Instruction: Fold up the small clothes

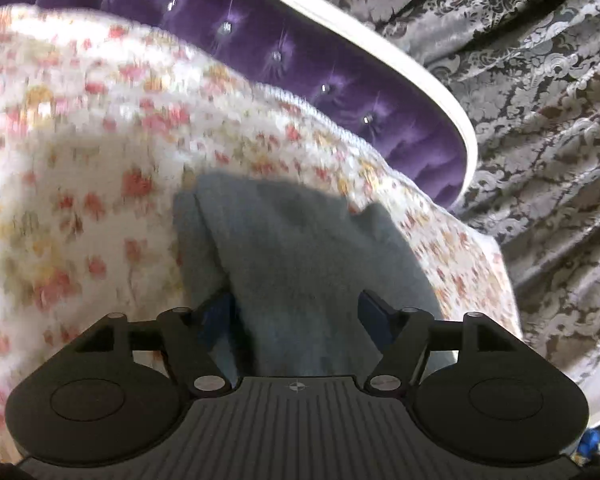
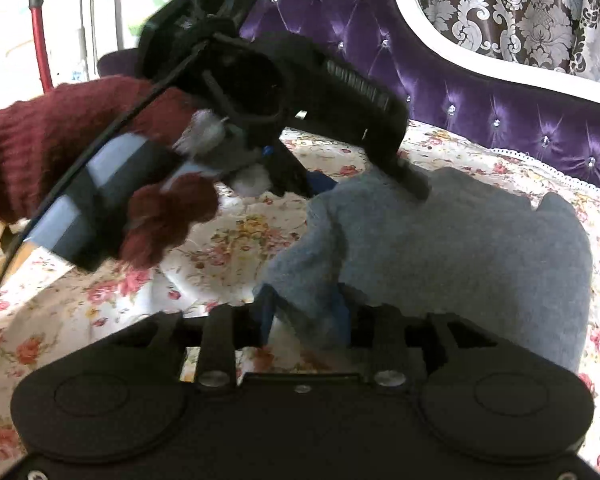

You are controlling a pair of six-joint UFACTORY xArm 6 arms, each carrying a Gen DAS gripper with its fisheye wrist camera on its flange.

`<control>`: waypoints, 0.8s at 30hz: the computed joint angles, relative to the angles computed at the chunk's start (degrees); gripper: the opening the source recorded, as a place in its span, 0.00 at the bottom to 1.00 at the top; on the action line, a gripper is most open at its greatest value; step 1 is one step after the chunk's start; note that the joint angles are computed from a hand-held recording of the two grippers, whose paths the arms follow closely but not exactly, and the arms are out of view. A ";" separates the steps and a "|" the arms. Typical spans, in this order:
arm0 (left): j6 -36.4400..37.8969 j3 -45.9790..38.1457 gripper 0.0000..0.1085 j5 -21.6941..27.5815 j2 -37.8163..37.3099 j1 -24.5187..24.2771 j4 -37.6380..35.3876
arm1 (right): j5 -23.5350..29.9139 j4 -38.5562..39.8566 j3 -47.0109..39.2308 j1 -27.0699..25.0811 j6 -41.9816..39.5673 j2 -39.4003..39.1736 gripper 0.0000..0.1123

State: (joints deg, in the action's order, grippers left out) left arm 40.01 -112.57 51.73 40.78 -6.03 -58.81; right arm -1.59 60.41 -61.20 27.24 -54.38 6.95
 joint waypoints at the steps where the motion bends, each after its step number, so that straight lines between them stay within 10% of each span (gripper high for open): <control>1: -0.75 -1.20 0.62 -1.71 0.70 -0.65 1.85 | 0.25 4.84 -0.22 0.18 -4.06 -0.57 0.40; 5: -5.27 -1.04 0.64 -9.62 1.38 -3.55 16.43 | 3.60 20.91 -0.01 -0.77 -16.00 -4.04 0.42; 12: 2.71 11.26 0.67 -19.16 -6.61 -3.62 10.41 | 6.05 25.58 1.97 -5.90 -15.11 -9.16 0.61; 16: 7.58 17.05 0.88 -15.18 -12.28 -1.52 0.14 | 6.54 26.40 0.23 -9.91 -11.60 -8.28 0.74; 24: 6.86 22.76 0.95 -6.32 -16.33 -0.17 -3.46 | 14.32 27.20 -3.35 -17.70 -1.07 -3.19 0.86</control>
State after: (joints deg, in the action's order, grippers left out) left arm 46.87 -89.81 45.42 24.45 -6.20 -62.27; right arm 12.73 87.61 -64.55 9.54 -55.45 3.76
